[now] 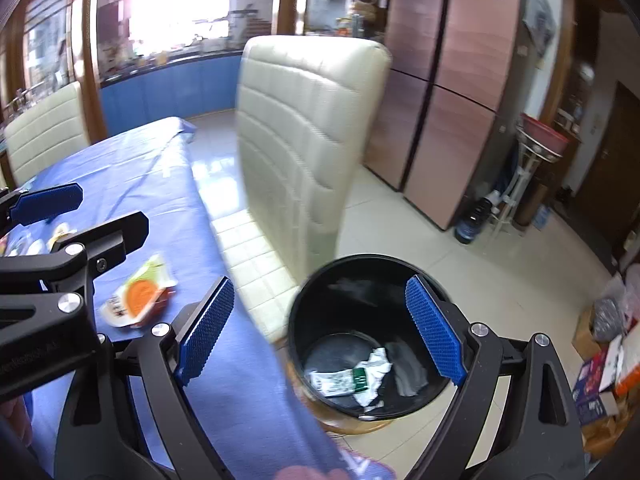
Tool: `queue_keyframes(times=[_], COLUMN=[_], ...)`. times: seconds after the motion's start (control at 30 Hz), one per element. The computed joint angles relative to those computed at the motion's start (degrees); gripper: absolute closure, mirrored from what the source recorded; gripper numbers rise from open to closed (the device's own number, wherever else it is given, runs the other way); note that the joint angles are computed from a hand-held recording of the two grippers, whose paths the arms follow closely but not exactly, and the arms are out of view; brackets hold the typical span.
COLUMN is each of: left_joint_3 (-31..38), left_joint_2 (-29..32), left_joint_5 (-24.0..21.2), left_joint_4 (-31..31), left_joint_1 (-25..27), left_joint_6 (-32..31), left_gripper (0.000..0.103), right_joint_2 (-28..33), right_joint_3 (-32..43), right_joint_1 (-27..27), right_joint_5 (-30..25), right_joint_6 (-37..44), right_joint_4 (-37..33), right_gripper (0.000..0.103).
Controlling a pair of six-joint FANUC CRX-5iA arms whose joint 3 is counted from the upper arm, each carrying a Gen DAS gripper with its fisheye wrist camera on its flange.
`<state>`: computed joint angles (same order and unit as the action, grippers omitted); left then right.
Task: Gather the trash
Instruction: 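Move both grippers back to the table and grasp the blue cup with the left gripper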
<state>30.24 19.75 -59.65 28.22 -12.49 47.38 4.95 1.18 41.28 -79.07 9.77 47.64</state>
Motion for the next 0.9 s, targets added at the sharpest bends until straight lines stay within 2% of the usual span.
queue_keyframes(times=[0.53,0.8,0.83,0.9], left_joint_3=[-9.9,-15.51,-15.99,-17.95], left_joint_2=[-8.61,-13.74,-14.19,-15.51], left_joint_5=[2.19,4.21,4.07,4.02], left_joint_4=[-7.37,-10.47,-10.81,-10.7], left_joint_1=[9.41,14.3,14.75,16.06], left_joint_6=[9.65,13.48,13.94,14.26], left_gripper=[0.03,0.03,0.03,0.019], right_joint_2=[5.35,7.03,7.17,7.41], right_joint_3=[6.39,8.01,8.02,8.01], right_joint_1=[4.77,6.87,7.18,7.8], right_joint_5=[10.43,14.23,14.68,15.36], right_joint_6=[12.94,16.09,16.18,16.28], right_joint_4=[-4.35,-5.91,-6.02,-6.24], right_gripper=[0.016,0.016,0.016,0.016])
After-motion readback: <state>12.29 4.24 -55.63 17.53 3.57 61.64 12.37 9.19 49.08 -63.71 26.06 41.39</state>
